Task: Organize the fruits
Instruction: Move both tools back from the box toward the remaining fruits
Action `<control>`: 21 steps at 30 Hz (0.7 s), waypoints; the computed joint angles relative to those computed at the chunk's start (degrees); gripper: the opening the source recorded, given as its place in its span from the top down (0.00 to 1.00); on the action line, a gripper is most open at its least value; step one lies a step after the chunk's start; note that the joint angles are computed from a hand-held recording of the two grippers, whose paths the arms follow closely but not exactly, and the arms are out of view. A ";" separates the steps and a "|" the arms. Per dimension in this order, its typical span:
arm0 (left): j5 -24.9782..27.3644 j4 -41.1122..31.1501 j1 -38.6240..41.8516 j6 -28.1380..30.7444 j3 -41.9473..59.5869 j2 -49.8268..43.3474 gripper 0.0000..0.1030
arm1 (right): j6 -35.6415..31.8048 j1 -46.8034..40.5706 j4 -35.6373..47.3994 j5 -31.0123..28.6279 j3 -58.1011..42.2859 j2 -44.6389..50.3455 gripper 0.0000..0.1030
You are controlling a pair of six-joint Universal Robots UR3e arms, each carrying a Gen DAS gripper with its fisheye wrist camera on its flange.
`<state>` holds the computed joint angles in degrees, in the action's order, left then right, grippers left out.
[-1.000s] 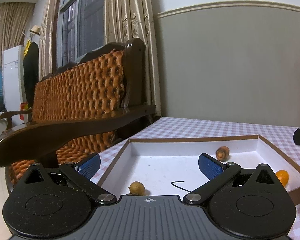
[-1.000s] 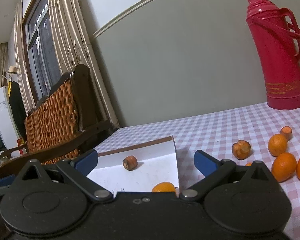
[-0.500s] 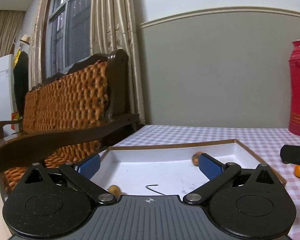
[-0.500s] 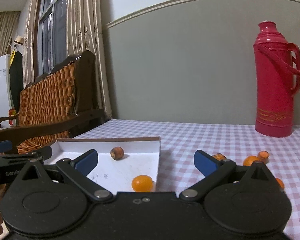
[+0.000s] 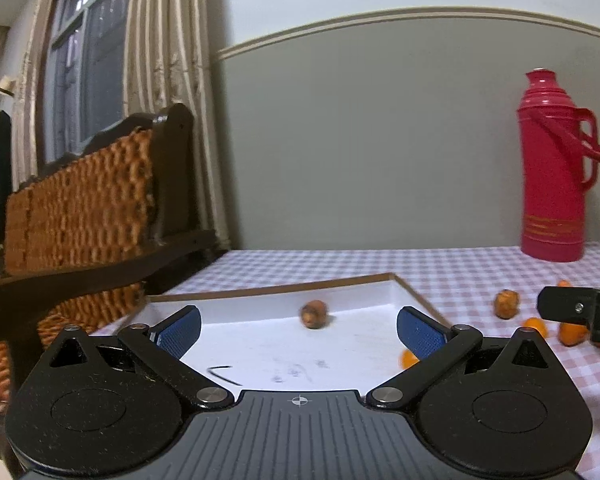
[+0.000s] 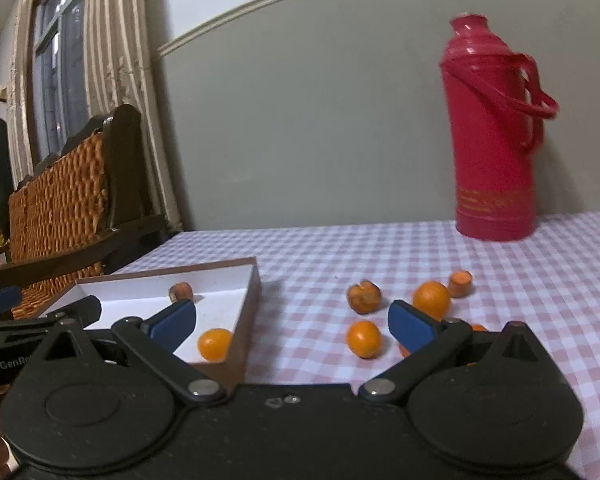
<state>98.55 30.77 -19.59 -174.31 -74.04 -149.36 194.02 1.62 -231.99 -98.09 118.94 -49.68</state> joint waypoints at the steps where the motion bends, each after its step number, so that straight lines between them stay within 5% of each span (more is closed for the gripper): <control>1: -0.37 -0.28 -0.36 -0.03 0.17 -0.03 0.00 | 0.89 -0.68 -1.25 0.87 0.93 0.05 0.06; 9: -1.68 -2.81 -3.47 1.14 2.95 -1.44 0.00 | 4.06 -3.29 -5.07 -2.99 6.22 -1.15 0.06; 21: -3.35 -9.38 -7.50 0.63 10.49 -4.72 0.00 | 6.42 -7.93 -4.11 -4.77 12.95 -3.66 0.21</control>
<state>95.20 21.39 -27.09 -173.68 -63.56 -154.08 200.44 -6.31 -236.11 -102.86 131.89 -53.34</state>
